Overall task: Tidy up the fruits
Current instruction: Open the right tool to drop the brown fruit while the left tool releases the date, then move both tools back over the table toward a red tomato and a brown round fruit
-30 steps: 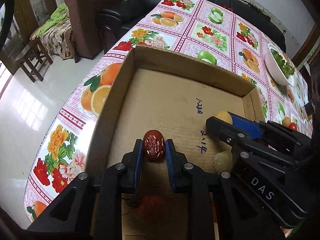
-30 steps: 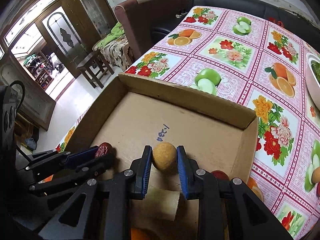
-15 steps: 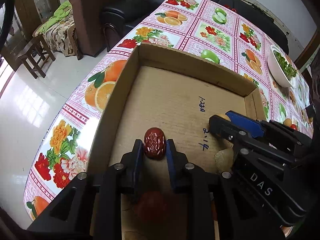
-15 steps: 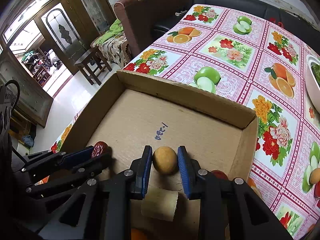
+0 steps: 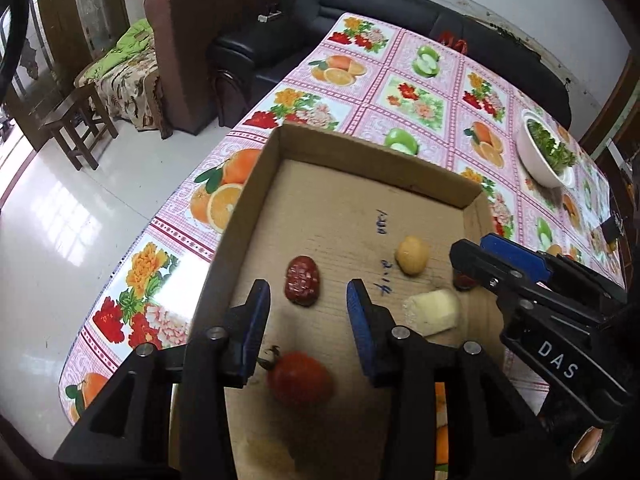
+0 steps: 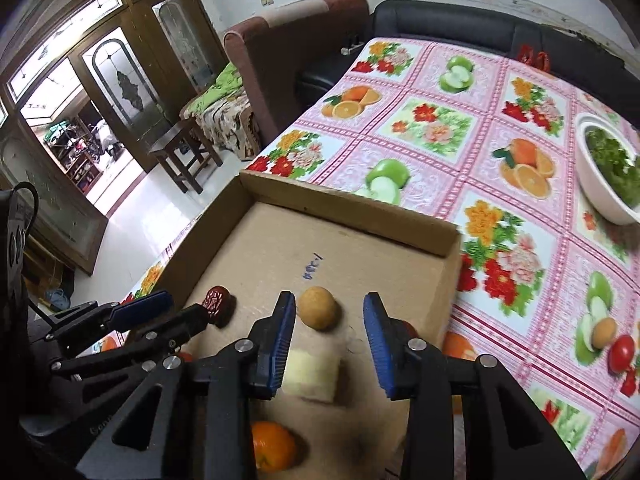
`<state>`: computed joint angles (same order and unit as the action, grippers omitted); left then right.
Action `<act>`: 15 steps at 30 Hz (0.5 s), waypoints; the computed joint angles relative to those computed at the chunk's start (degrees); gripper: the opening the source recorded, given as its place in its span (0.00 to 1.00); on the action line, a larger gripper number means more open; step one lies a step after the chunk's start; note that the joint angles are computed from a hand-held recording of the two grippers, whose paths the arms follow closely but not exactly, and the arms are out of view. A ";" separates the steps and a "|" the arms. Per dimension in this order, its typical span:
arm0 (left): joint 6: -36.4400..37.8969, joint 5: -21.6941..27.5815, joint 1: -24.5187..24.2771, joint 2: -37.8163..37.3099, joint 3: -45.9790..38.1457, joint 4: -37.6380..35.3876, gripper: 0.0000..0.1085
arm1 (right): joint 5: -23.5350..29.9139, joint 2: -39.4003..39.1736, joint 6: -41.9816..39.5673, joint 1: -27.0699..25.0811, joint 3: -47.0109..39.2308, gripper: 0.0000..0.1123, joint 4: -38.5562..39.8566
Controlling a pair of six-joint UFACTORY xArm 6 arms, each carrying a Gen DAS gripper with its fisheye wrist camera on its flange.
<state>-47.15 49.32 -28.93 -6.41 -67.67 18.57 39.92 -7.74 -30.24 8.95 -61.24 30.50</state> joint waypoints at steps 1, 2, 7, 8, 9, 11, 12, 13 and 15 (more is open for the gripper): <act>-0.17 -0.09 -0.21 -0.13 -0.02 0.12 0.35 | 0.02 -0.66 -0.01 -0.44 0.49 0.34 0.09; -0.36 -0.21 -0.51 -0.25 -0.08 0.35 0.35 | 0.22 -1.51 -0.25 -1.07 1.11 0.34 0.60; -1.29 -0.23 -2.04 -1.01 -0.27 1.05 0.35 | 0.91 -4.36 -0.97 -3.76 3.17 0.34 1.47; -1.63 -0.27 -2.33 -1.17 -0.31 1.32 0.35 | 0.97 -5.11 -1.21 -4.23 3.74 0.35 1.58; -2.12 -0.44 -2.65 -1.40 -0.28 1.65 0.35 | 1.09 -6.03 -1.47 -4.75 4.39 0.37 1.65; -2.98 -0.75 -3.34 -1.81 -0.26 2.16 0.35 | 1.23 -7.46 -1.87 -5.69 5.43 0.42 1.74; -3.13 -1.09 -3.63 -1.93 -0.21 2.10 0.36 | 1.31 -8.14 -2.21 -6.14 5.93 0.43 1.98; -3.25 -1.36 -4.05 -2.03 -0.20 1.99 0.39 | 1.55 -9.02 -2.46 -6.95 6.52 0.44 2.00; -3.85 -1.76 -5.07 -2.08 -0.36 2.60 0.45 | 1.90 -10.34 -3.19 -8.20 7.45 0.47 2.30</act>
